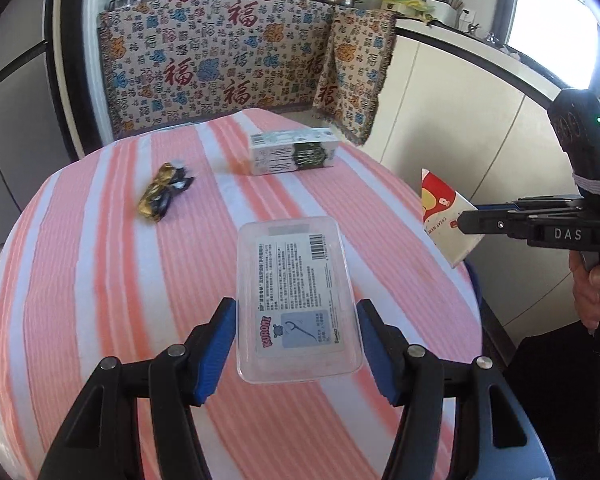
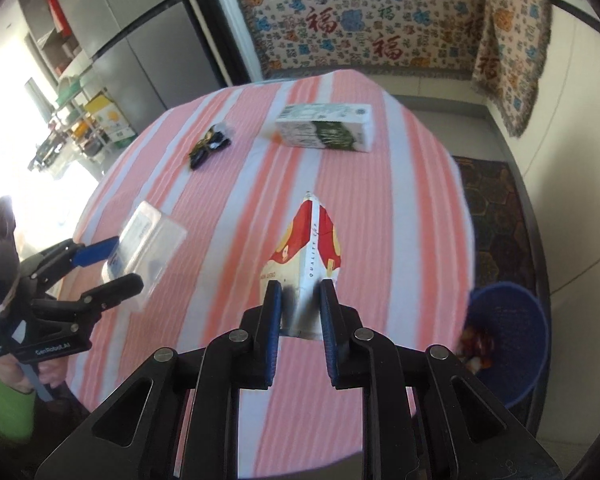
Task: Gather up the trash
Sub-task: 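Carry both items over the blue wastebasket and open both tools to drop them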
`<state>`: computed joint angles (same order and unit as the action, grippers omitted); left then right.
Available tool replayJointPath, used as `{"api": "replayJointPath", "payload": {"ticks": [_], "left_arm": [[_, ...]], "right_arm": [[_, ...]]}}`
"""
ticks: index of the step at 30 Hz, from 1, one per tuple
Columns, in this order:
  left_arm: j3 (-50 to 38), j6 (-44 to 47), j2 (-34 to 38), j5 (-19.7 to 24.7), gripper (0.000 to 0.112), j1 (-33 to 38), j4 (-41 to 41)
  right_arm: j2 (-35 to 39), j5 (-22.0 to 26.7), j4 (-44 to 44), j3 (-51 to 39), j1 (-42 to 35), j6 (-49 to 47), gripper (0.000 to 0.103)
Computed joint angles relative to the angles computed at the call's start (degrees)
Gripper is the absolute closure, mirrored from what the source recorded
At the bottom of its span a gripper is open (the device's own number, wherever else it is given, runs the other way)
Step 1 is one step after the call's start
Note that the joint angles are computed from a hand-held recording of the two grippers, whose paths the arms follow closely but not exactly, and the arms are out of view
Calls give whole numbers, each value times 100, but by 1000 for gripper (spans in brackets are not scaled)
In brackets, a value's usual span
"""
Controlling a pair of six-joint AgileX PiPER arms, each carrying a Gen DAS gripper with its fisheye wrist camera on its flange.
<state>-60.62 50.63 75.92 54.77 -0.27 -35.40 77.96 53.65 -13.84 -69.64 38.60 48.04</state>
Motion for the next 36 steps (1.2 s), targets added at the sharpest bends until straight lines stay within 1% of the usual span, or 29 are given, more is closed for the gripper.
{"api": "replayJointPath", "payload": {"ticks": [4,6,9,12,15,17,20,24,27,32,36], "left_arm": [[-122,-799,74,-251,51,-1179,214],[-294,-1239,236,-387,51,-1812,345],[-494,-1926,510,-758,50,-2810,652],[-855,-2525,1029,-1056,51,-3646,911],[-1217,-2988,1636,-1321,50,-4289,1109],[-1589,-3260,2132,-1394,51,-4619,1233],[-2218,-3646,2876,-1400,50,-5013,1434],[-2904,-3977,3688,-1396,50,-5340,1587],[-3351,-4148,4177,-1330,50,-5464,1641],[-4045,-4444,4865,-1189,50,-5618,1736],[-4523,-4553,5290,-1080,51,-5716,1828]], "right_arm": [[-910,260,86,670,-807,-334,85],[-1274,319,289,957,-1353,-716,85],[-1708,300,767,1404,-2404,-1551,85],[-1950,193,1238,1866,-3491,-2452,85],[-2041,20,1880,2340,-4753,-3585,85],[-1962,-127,2338,2596,-5558,-4380,85],[-1722,-292,2935,2830,-6561,-5475,85],[-1345,-497,3529,2986,-7366,-6460,84],[-1029,-664,3869,3042,-7793,-7008,84],[-685,-935,4402,3237,-8276,-7740,81],[-374,-944,4812,3338,-8748,-8338,79]]}}
